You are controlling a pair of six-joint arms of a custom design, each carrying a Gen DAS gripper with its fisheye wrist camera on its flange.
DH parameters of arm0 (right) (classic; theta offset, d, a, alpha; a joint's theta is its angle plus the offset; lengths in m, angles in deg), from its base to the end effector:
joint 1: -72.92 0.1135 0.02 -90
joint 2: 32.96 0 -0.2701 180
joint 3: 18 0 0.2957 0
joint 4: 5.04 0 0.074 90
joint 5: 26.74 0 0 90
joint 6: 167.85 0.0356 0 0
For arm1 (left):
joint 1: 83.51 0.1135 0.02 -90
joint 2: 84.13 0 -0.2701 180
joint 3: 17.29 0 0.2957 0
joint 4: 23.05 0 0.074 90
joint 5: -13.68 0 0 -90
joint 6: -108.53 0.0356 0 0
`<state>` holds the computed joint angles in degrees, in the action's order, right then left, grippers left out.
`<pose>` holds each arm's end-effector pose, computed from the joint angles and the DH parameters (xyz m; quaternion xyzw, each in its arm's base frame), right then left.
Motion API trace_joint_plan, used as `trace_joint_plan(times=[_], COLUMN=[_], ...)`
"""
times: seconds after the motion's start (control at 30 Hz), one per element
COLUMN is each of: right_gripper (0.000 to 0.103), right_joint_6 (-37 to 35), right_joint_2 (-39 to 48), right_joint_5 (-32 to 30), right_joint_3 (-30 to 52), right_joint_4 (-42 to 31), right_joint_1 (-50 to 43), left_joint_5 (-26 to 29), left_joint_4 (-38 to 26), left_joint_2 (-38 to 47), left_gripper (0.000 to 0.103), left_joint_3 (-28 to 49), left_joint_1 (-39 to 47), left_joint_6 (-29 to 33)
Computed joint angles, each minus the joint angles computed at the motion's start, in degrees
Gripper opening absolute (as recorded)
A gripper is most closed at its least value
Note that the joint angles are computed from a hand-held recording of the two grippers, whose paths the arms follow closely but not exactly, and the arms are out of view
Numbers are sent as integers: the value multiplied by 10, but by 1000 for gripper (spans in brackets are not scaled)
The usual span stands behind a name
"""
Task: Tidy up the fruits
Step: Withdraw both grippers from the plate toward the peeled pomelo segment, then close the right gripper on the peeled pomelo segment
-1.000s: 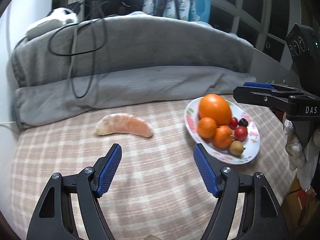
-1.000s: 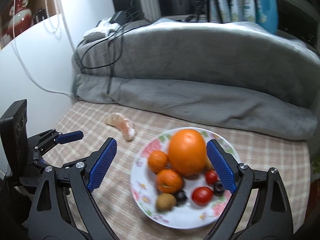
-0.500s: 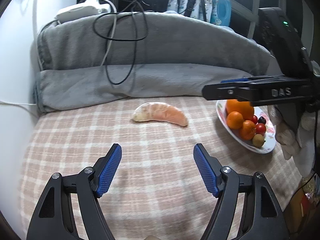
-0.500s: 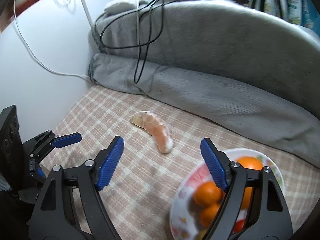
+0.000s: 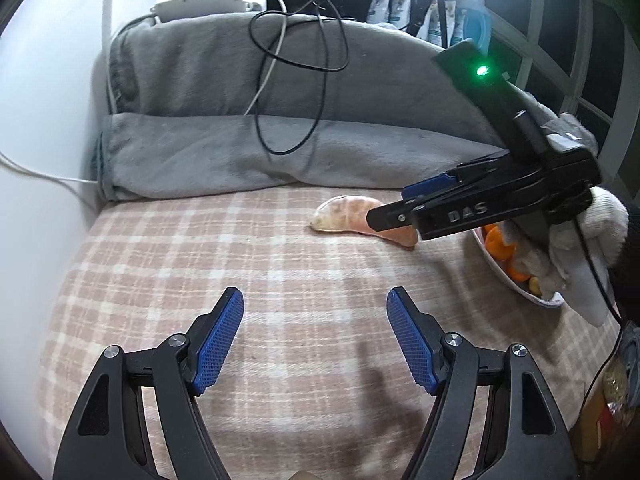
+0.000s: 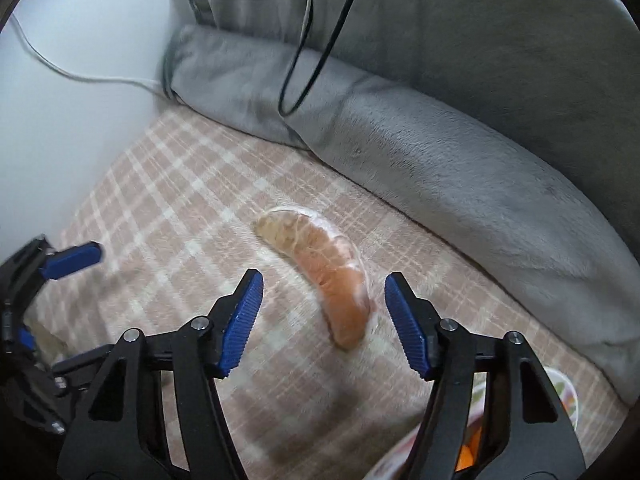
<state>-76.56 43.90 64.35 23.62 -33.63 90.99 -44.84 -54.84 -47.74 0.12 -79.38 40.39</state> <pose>0.2364 0.0764 0.1075 -0.1400 0.9639 0.0289 0.2247 0.1491 -0.0079 0.0967 0.2297 0.8818 -0.1763 0.3723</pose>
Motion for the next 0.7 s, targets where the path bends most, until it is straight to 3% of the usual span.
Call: trace_joint_plan(times=[0.3,0.5,0.7], right_gripper=[66,66,48], right_joint_6=[-26,-29,-28], right_joint_2=[123,156,168], right_joint_5=[5,6,20], right_joint_3=[62,82,93], right_joint_4=[14,25,30], right_joint_1=[9,6,14], left_joint_5=[13,20,18], left_joint_4=[14,12,12], left_joint_2=[30,38,35], left_gripper=[74,74,74], left_joint_3=[5,8,6], left_joint_1=[28,43,42], left_joint_6=[11,17,14])
